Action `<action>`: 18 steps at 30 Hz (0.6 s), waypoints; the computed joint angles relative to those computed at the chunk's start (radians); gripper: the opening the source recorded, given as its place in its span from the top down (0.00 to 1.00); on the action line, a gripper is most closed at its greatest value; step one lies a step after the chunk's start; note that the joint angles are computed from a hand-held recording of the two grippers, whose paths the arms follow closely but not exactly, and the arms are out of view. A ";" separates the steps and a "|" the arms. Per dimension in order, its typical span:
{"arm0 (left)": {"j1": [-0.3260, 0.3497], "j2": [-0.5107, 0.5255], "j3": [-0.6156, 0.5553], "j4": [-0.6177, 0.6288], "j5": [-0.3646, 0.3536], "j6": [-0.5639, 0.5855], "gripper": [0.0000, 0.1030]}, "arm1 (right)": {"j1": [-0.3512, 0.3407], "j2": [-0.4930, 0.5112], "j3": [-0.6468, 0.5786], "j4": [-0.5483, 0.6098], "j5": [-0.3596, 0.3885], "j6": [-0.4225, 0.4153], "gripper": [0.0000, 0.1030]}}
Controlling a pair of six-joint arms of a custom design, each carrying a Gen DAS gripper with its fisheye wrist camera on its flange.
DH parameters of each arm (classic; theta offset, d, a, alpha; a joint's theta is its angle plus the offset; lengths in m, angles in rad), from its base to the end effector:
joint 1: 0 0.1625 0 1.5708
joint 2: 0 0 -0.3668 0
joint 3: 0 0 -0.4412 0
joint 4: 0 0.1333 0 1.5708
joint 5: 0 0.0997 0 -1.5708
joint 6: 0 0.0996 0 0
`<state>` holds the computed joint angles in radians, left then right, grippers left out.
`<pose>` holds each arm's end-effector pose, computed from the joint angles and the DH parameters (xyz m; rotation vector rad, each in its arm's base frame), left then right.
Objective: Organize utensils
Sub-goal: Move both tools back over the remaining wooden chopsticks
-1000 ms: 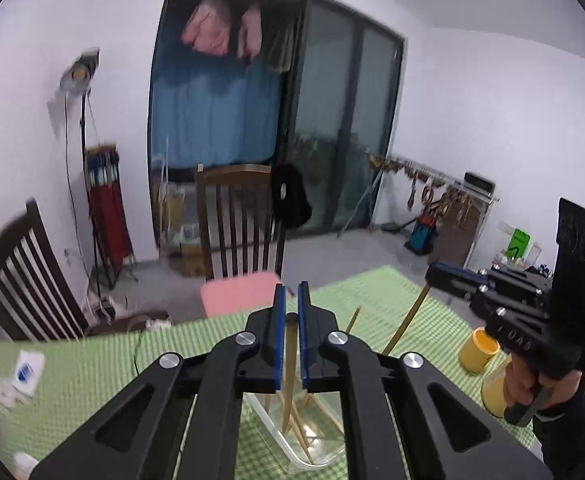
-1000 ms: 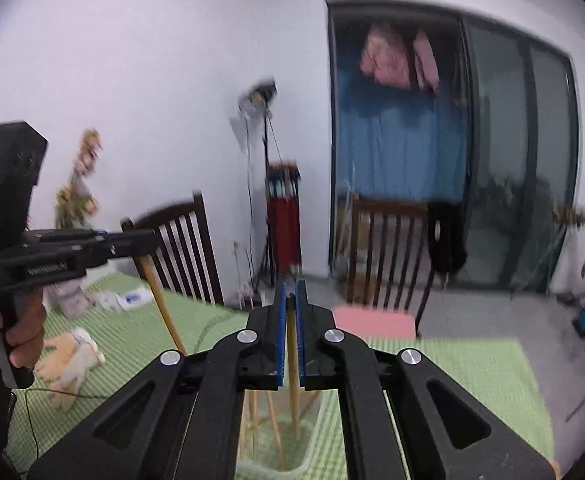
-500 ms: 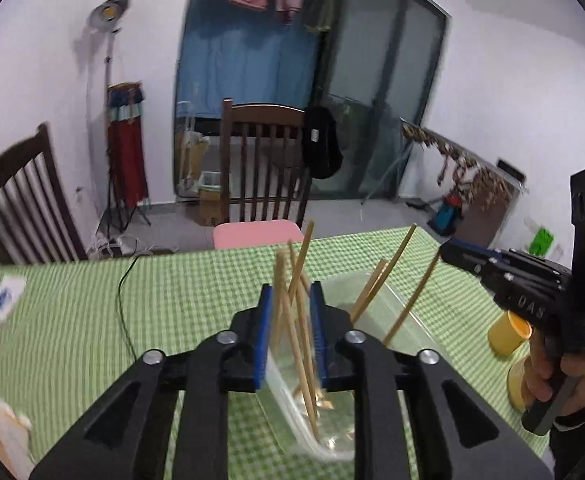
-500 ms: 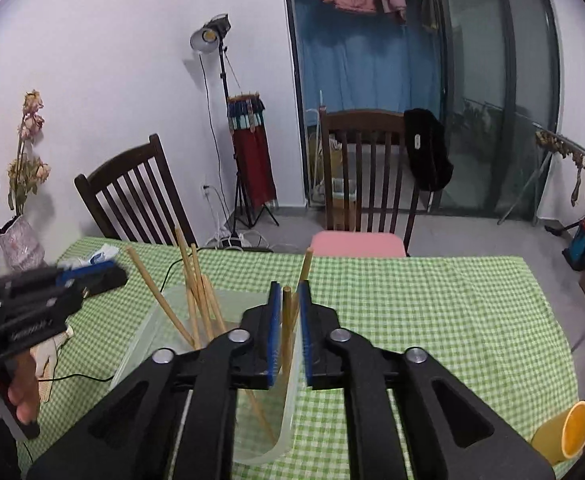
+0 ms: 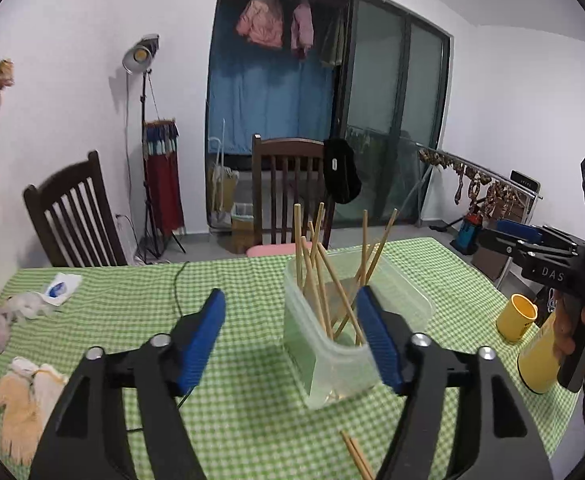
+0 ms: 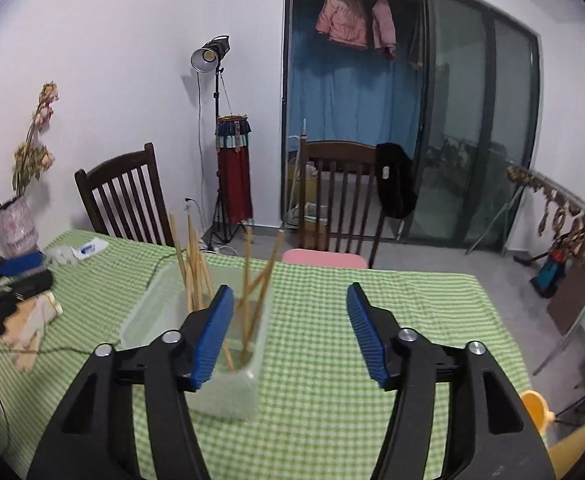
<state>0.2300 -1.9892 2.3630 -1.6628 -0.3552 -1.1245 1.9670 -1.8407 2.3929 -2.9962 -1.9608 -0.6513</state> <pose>-0.2870 -0.3000 0.2756 0.4453 2.1258 -1.3167 0.2472 -0.3437 0.3018 1.0297 -2.2343 1.0723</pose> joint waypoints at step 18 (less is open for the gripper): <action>-0.377 -0.019 -0.029 0.784 -0.137 -0.731 0.12 | -0.026 -0.553 0.266 0.210 0.045 -0.005 0.18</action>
<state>-0.1468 -2.0078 2.3344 -0.8793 -0.4926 -1.8551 1.9414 -2.3935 2.6589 -2.7862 -1.9156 -0.6565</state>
